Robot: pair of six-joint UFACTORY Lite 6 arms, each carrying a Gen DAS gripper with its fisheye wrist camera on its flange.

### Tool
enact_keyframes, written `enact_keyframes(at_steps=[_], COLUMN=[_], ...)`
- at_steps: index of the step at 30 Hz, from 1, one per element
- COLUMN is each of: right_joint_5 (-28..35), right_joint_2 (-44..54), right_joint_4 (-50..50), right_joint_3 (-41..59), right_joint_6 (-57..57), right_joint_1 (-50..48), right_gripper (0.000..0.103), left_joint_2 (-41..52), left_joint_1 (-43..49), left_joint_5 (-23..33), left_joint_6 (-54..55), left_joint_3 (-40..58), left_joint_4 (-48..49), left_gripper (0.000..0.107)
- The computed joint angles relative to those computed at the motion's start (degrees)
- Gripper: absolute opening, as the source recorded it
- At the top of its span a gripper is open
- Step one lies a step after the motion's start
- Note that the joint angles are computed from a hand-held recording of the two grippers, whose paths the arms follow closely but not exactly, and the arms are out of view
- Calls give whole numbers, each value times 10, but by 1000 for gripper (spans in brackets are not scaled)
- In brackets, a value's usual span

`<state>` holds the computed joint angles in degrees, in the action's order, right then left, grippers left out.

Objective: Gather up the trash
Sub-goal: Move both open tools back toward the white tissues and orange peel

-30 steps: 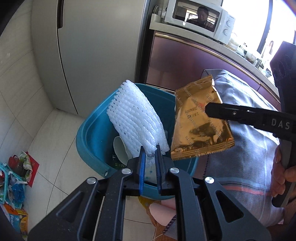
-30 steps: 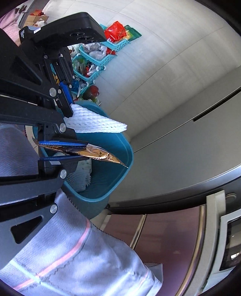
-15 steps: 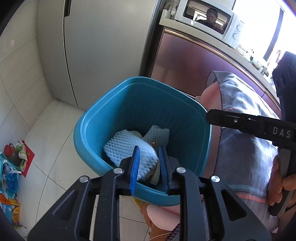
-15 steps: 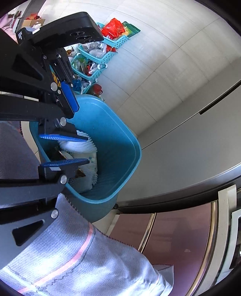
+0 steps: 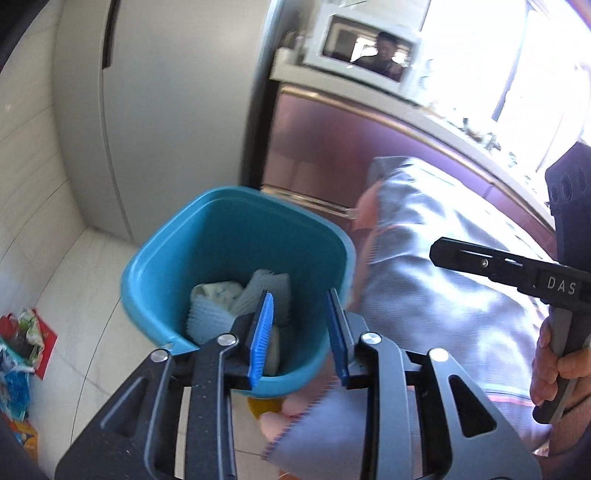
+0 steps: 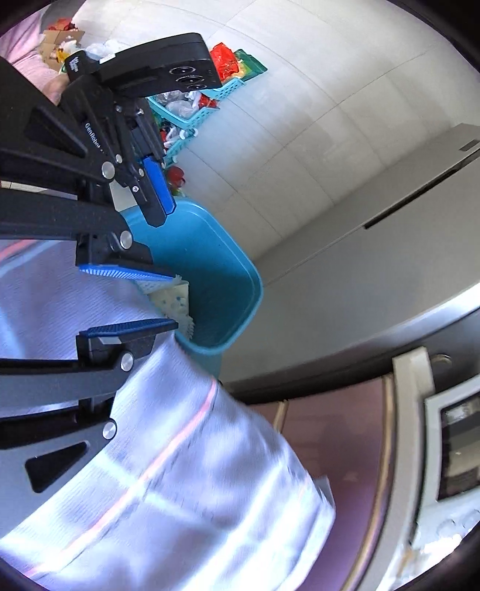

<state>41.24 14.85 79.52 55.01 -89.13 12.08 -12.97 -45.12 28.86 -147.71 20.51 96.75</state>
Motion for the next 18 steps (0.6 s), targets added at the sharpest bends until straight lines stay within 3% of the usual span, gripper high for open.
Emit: enact_keyframes(at_steps=[7,12,18], right_joint_5=[61,107,161], right_joint_2=[-114,-162,-141], right_joint_4=[-14,-45,-85], right_joint_3=[-105,-147,-134], right_joint_6=[-61,-100,-136], right_joint_1=[-156,-309,-506], right_gripper=[23,23,23], left_joint_2=[81,188,316], left_joint_1=[-112,-154,-187], left_joint_5=[32,9,-30], left_joint_6=[1,-9,21], left_joint_3=[105,221,372], left_joint_4=[10,47,56], left_gripper=[38,39,39])
